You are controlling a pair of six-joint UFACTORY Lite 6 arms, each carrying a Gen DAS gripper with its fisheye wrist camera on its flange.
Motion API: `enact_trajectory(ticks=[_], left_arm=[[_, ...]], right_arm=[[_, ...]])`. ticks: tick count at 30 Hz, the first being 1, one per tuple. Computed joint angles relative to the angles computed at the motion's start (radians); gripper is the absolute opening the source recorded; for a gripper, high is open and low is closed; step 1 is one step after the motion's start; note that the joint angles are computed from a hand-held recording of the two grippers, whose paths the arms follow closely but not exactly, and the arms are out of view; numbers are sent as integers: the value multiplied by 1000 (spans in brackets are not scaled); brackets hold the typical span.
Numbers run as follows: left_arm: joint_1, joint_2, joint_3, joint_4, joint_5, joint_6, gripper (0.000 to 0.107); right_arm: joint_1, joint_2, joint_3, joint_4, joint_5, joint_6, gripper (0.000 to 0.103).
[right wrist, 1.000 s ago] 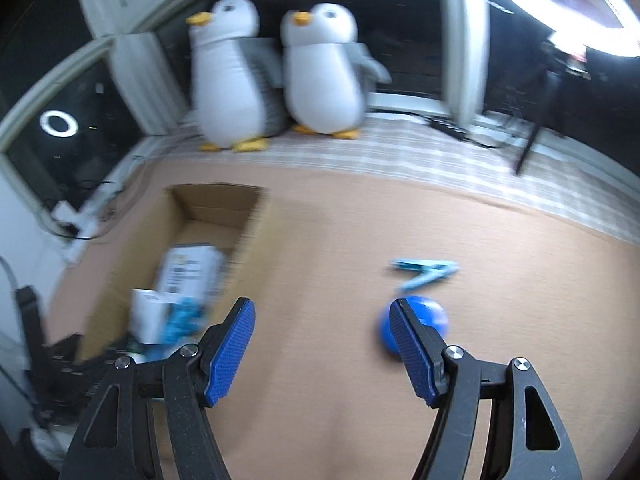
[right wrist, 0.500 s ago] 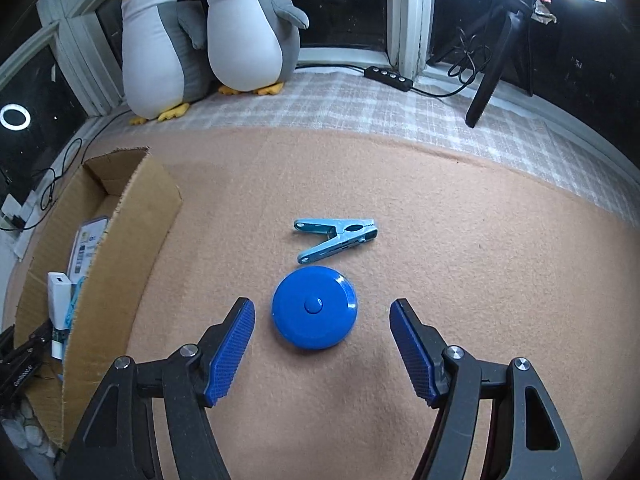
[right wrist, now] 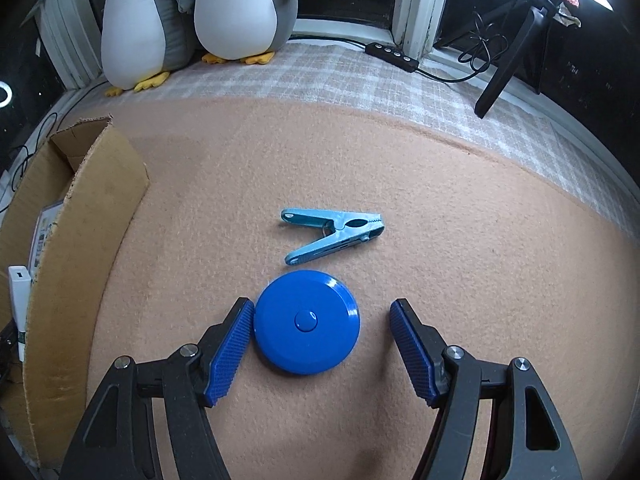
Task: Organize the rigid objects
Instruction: 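Move the right tool to the blue tape measure and grasp it, then carry the blue tape measure into the box and release it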
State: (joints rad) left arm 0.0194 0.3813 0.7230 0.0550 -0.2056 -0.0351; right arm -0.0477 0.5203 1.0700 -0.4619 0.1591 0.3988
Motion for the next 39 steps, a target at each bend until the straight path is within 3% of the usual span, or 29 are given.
enact_trajectory(ticks=[4, 8, 18, 30, 39], left_arm=[[-1, 0, -2, -5, -1, 4, 40], [-1, 0, -2, -4, -1, 3, 40], [-2, 0, -1, -5, 0, 4, 40], [-3, 1, -1, -14, -2, 12, 40], [-3, 2, -1, -12, -3, 10, 40]], right_arm=[[-2, 3, 7, 79, 4, -80, 60], [5, -8, 0, 122, 7, -127, 46], [0, -50, -52, 238, -13, -234, 46], [81, -269, -170, 636, -6, -582, 46], [253, -336, -123, 659, 30, -542, 46]])
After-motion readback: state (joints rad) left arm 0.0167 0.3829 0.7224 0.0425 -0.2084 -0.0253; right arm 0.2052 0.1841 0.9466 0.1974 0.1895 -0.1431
